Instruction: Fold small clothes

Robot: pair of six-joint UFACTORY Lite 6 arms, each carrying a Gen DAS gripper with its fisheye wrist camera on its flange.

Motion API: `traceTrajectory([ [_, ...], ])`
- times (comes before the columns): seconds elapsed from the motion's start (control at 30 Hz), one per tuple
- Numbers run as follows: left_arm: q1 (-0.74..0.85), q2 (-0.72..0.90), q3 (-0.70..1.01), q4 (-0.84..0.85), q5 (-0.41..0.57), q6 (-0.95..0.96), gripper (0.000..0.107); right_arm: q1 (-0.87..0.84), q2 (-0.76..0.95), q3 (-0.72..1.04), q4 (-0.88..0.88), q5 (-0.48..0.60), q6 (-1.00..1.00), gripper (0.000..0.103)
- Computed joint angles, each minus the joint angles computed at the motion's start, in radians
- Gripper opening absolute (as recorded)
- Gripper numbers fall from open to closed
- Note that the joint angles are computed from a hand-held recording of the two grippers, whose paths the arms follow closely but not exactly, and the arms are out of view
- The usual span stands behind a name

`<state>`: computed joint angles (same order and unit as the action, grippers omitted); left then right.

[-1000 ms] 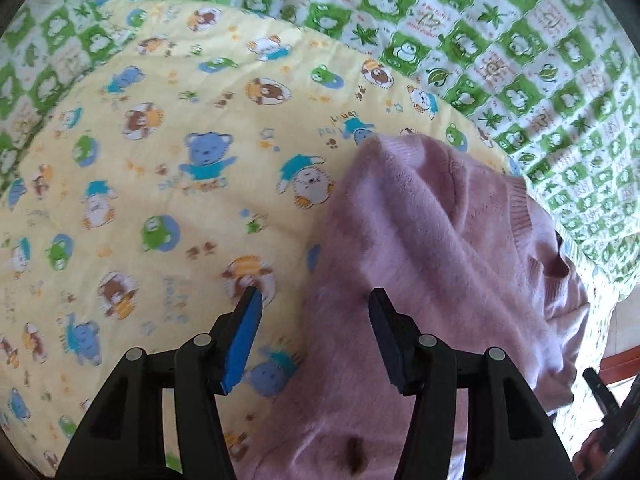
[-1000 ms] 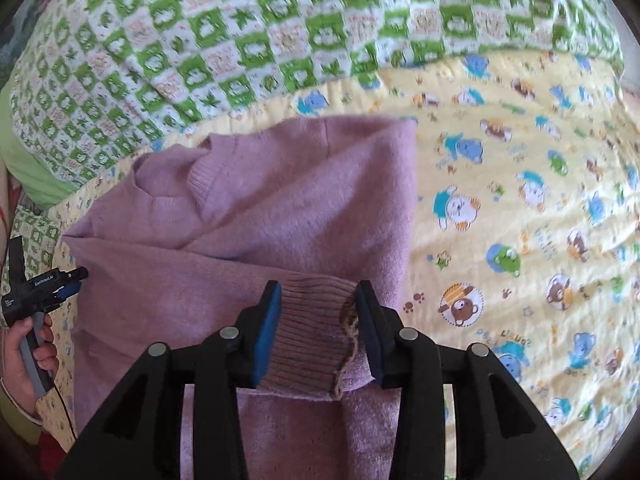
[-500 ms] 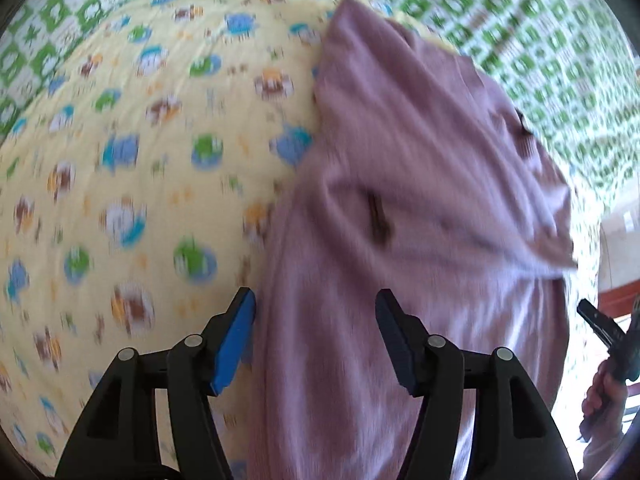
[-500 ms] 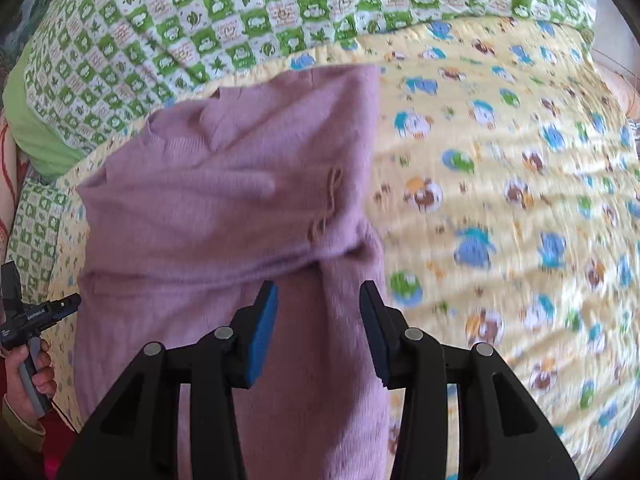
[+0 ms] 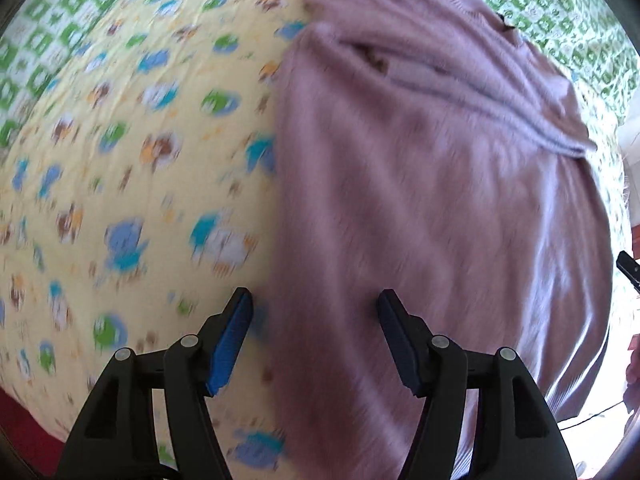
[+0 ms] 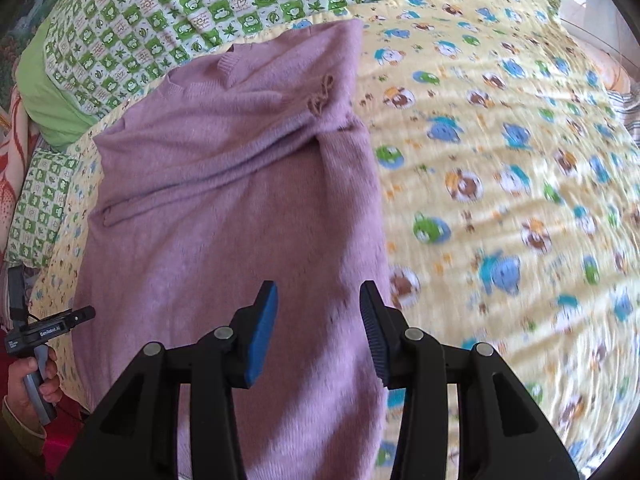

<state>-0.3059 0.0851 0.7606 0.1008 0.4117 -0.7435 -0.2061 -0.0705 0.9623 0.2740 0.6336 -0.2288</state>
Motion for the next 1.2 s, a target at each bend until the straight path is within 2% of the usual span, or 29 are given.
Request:
traceTrajectory([
  [0.13, -0.021, -0.191, -0.192, -0.114, -0.030, 0.063, 0.065, -0.059, -0.124, -0.110, 0.013, 0.031, -0.037, 0.044],
  [0.27, -0.093, -0.339, -0.309, -0.125, -0.008, 0.018, 0.066, -0.122, -0.245, -0.206, 0.041, 0.082, -0.082, 0.044],
  [0.5, -0.234, -0.512, -0.427, -0.031, 0.069, -0.164, 0.066, -0.195, -0.422, -0.331, 0.048, 0.169, -0.126, 0.044],
  [0.67, -0.209, -0.712, -0.529, -0.122, 0.142, -0.112, 0.066, -0.250, -0.528, -0.391, 0.077, 0.238, -0.172, 0.044],
  [0.93, -0.314, -0.586, -0.476, -0.064, 0.072, -0.248, 0.069, -0.410, -0.646, -0.477, 0.142, 0.364, -0.324, 0.044],
  [1.0, -0.340, -0.508, -0.441, -0.025, 0.043, -0.306, 0.070, -0.432, -0.666, -0.495, 0.161, 0.392, -0.370, 0.044],
  [1.2, -0.352, -0.393, -0.383, 0.042, 0.015, -0.354, 0.068, -0.374, -0.673, -0.584, 0.218, 0.374, -0.381, 0.043],
])
